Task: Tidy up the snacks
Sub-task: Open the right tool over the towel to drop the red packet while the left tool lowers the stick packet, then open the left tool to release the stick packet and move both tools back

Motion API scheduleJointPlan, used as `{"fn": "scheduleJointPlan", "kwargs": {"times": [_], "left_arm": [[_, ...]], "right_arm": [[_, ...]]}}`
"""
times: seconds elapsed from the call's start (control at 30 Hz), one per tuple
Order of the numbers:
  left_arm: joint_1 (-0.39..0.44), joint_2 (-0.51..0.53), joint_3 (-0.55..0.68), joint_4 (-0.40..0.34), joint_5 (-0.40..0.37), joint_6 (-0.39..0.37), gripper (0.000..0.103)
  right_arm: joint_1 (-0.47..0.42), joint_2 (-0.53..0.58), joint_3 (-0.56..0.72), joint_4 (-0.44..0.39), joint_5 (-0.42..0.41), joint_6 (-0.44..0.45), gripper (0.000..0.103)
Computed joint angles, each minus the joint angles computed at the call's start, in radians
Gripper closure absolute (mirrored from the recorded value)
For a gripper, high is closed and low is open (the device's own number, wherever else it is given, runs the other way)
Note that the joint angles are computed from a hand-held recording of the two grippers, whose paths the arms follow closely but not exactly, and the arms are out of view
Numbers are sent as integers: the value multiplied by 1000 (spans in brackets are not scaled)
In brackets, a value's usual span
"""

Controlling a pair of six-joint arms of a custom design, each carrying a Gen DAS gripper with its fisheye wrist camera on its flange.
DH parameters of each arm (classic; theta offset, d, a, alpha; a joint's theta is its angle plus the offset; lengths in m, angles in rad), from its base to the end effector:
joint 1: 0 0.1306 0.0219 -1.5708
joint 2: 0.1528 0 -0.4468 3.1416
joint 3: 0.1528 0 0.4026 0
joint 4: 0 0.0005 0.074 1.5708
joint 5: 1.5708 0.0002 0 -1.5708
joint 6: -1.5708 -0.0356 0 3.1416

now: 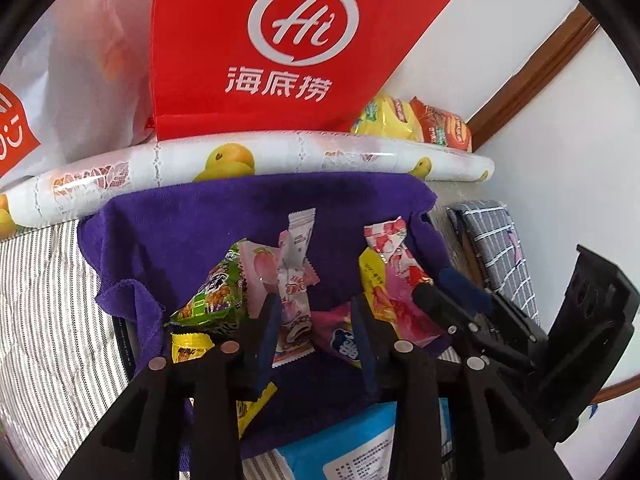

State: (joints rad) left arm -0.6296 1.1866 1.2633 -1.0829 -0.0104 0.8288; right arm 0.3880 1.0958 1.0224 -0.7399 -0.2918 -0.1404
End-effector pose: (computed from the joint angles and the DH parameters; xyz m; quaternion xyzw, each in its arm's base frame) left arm 0.3065 -0.2235 0.5036 -0.0969 0.9555 -0.1819 0.2110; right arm 0.3259 0.1437 0.4462 -0.1669 0.9056 0.2259 0.3179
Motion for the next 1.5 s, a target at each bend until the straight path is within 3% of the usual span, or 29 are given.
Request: {"fn": "scheduleJointPlan", "kwargs": {"times": [0.3,1.0,1.17,1.33,1.5], "left_arm": [[-31,-25,26,2,-25,-2,64],[-153,-82,88,8,-141,-31,59],[-190,-80,105,1,-176,-29,59],[-238,-65,128,-14,-218,-28,59],[-279,-51,155,-33,-267,-39,59]], "right_arm": [[47,-62,-8,-46,68,10,51],[51,-266,-8,-176,172,-13,51],[38,-317,-16,-212,166,-8,51],[59,-376,-24,-222,249,3,51],[40,-411,-20,-251,215,-1,51]]}}
